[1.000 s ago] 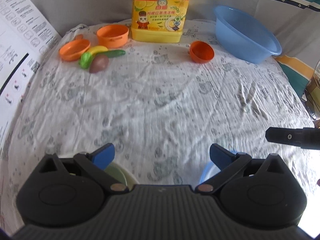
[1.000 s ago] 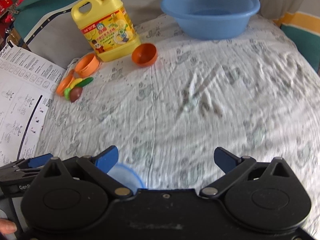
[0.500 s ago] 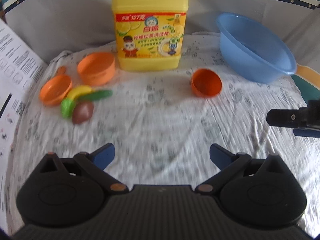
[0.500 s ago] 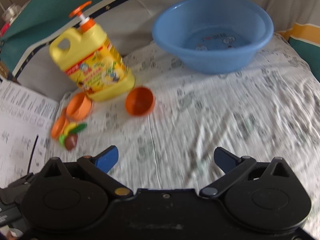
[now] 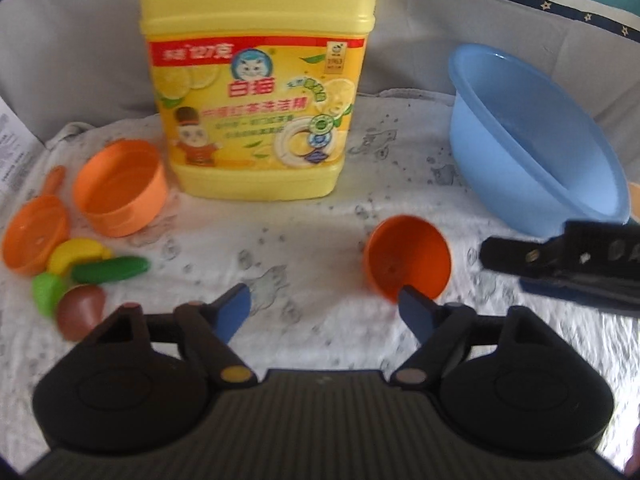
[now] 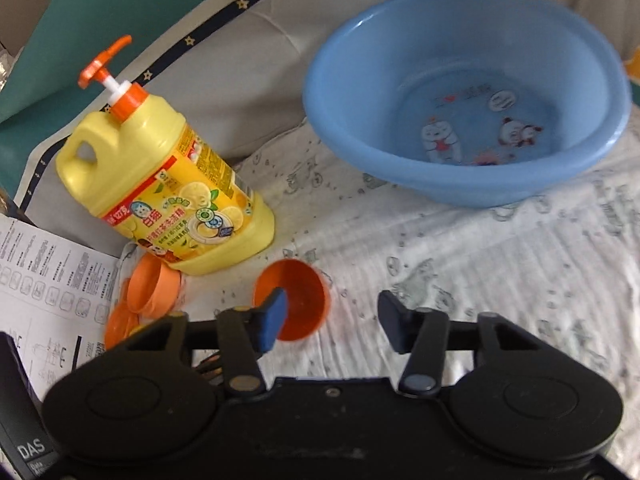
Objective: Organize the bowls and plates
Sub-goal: 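Close both grippers on the orange bowl rim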
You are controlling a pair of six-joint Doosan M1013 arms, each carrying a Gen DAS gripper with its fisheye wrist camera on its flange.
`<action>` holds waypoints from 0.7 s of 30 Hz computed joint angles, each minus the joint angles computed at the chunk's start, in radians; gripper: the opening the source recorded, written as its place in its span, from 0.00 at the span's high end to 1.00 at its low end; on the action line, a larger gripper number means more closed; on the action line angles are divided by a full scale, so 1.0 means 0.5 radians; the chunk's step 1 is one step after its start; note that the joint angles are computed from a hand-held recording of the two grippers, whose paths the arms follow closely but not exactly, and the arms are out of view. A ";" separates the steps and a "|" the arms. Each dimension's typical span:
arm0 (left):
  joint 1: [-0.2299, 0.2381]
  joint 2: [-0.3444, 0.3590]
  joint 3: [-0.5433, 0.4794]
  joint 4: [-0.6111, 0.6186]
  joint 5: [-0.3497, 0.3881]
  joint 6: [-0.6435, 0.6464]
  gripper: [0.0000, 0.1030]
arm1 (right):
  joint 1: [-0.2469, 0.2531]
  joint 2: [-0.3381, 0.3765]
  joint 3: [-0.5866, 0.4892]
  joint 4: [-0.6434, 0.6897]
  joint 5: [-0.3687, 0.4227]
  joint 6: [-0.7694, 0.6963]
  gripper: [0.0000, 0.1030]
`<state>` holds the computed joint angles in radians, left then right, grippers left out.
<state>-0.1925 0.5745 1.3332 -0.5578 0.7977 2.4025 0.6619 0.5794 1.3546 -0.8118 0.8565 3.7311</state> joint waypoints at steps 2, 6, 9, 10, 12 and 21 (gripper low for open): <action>-0.012 0.024 -0.025 -0.004 0.017 -0.004 0.33 | -0.017 0.017 -0.003 0.005 -0.040 -0.003 0.60; -0.034 0.056 -0.051 -0.016 0.054 0.037 0.52 | -0.041 0.040 0.005 -0.003 -0.130 0.029 0.70; -0.046 0.073 -0.063 -0.017 0.096 0.067 0.78 | -0.064 0.052 0.016 0.023 -0.230 0.049 0.85; -0.048 0.076 -0.064 -0.021 0.109 0.079 0.84 | -0.070 0.056 0.019 0.025 -0.259 0.065 0.87; -0.049 0.071 -0.052 -0.016 0.108 0.103 0.84 | -0.064 0.064 0.014 0.011 -0.259 0.077 0.87; -0.013 0.005 0.011 -0.027 0.153 0.169 0.84 | -0.007 0.052 -0.009 0.034 -0.219 -0.018 0.87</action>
<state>-0.1987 0.5769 1.3389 -0.5713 0.8743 2.4871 0.6581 0.6055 1.3502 -0.7947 0.7469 3.7222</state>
